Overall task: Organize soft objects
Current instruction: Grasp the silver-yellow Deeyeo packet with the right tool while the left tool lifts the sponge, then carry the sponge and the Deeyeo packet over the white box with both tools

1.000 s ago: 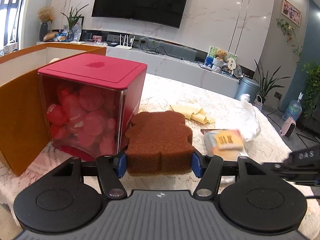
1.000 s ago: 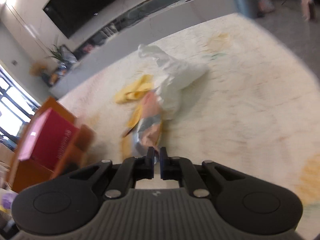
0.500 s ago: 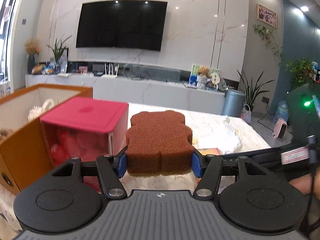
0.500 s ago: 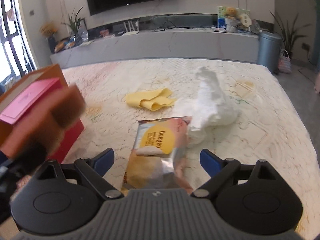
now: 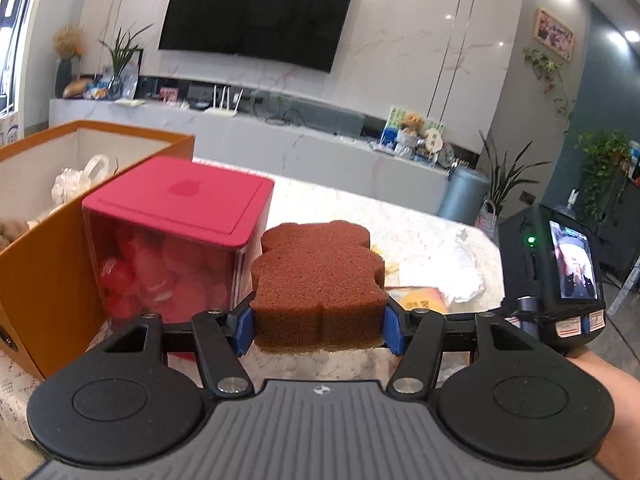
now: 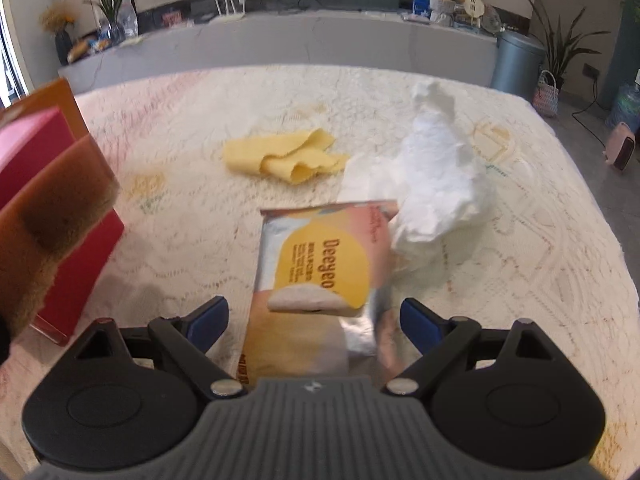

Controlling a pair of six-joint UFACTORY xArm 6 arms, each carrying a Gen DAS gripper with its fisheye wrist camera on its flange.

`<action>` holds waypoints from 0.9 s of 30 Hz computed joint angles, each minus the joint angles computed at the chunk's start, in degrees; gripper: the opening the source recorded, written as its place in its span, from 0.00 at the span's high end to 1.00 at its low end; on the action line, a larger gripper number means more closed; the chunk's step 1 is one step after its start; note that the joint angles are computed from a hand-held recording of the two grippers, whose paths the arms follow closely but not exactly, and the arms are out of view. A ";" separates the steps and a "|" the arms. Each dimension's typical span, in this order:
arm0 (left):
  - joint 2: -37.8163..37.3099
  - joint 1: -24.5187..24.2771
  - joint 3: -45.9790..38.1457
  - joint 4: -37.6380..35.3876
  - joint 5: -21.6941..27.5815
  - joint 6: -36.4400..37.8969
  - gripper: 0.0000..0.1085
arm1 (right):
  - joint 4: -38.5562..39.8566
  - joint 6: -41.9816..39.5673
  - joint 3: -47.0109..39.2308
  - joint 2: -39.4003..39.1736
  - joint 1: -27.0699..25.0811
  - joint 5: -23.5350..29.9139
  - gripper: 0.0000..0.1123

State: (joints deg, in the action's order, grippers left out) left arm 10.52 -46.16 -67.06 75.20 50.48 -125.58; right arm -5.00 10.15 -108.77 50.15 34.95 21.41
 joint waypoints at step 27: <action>-11.94 4.37 6.80 2.00 -9.01 -1.19 0.36 | -10.70 15.21 12.36 -7.66 -0.63 -9.79 0.55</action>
State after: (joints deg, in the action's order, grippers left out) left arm -1.41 -41.79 -60.26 77.21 41.47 -126.77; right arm -15.70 25.36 -96.41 42.49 34.32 11.62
